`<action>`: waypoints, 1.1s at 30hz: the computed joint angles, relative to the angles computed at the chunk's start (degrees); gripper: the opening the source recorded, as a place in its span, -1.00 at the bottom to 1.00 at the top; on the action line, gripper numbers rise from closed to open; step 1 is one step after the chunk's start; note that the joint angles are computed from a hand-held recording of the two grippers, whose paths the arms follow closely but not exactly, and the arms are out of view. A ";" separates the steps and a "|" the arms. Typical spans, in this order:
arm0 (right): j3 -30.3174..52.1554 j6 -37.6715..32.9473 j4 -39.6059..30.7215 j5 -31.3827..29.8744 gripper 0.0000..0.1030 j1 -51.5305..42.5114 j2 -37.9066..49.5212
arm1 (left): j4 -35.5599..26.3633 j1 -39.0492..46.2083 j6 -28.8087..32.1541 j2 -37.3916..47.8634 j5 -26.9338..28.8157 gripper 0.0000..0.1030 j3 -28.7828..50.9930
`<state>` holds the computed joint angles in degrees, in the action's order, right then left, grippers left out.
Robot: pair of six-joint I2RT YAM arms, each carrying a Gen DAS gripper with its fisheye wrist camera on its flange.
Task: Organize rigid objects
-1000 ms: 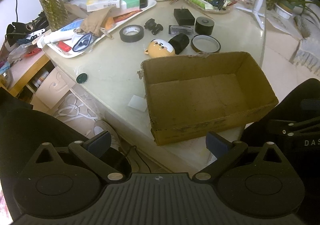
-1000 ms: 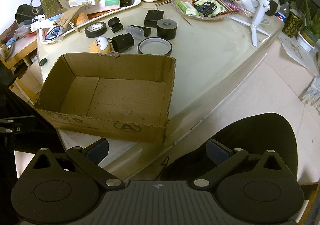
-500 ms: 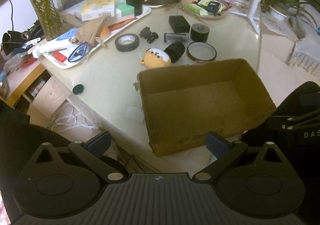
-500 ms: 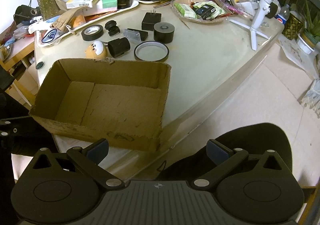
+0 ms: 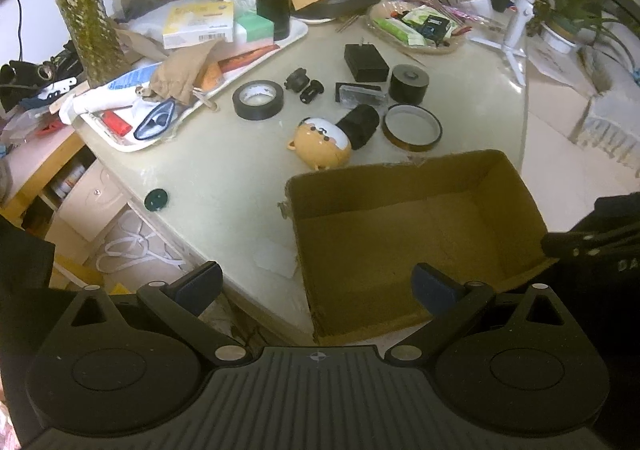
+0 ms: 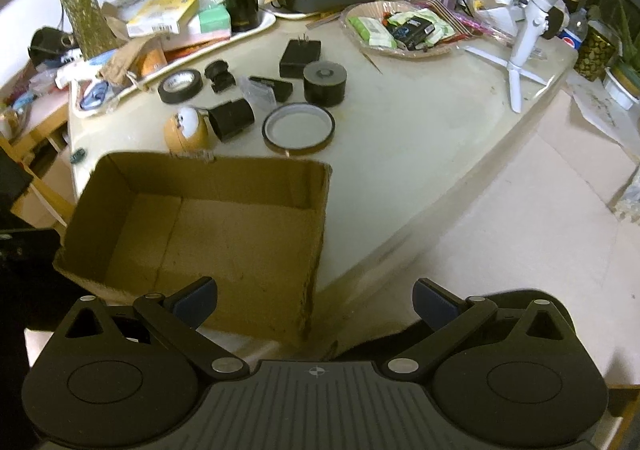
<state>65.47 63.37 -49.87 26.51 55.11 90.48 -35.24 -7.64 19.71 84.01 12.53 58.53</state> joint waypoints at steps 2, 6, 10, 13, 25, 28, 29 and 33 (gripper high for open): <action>-0.48 -1.22 1.11 -0.10 1.00 -0.86 -0.80 | 0.73 -0.23 -0.03 0.59 -0.28 1.00 0.37; 0.63 -4.52 0.96 -0.01 1.00 -2.87 -0.17 | 1.36 -0.17 -0.55 1.54 -0.14 1.00 1.51; 0.00 -6.41 2.80 -0.52 1.00 -4.84 -1.04 | 2.33 -0.48 -1.18 2.69 -0.57 1.00 2.52; 0.06 -7.42 3.88 -0.54 1.00 -6.07 -1.28 | 2.84 -0.74 -1.56 3.78 -0.70 1.00 3.58; 7.16 -13.40 0.88 3.96 1.00 -8.71 2.52 | 4.63 -1.02 -3.35 7.23 -0.19 1.00 7.36; 8.85 -13.47 -0.59 5.76 1.00 -9.03 3.59 | 4.51 -0.82 -3.70 8.06 -0.14 1.00 8.45; 9.12 -13.16 -0.81 6.15 1.00 -9.32 3.65 | 4.53 -0.78 -3.75 8.26 -0.03 1.00 8.67; 9.05 -12.61 -0.99 6.81 1.00 -10.63 3.19 | 4.69 -0.85 -3.98 8.78 -0.02 1.00 9.30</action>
<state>74.52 50.76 -50.87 33.32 44.48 93.67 -30.55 -8.49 15.73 92.79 12.52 67.83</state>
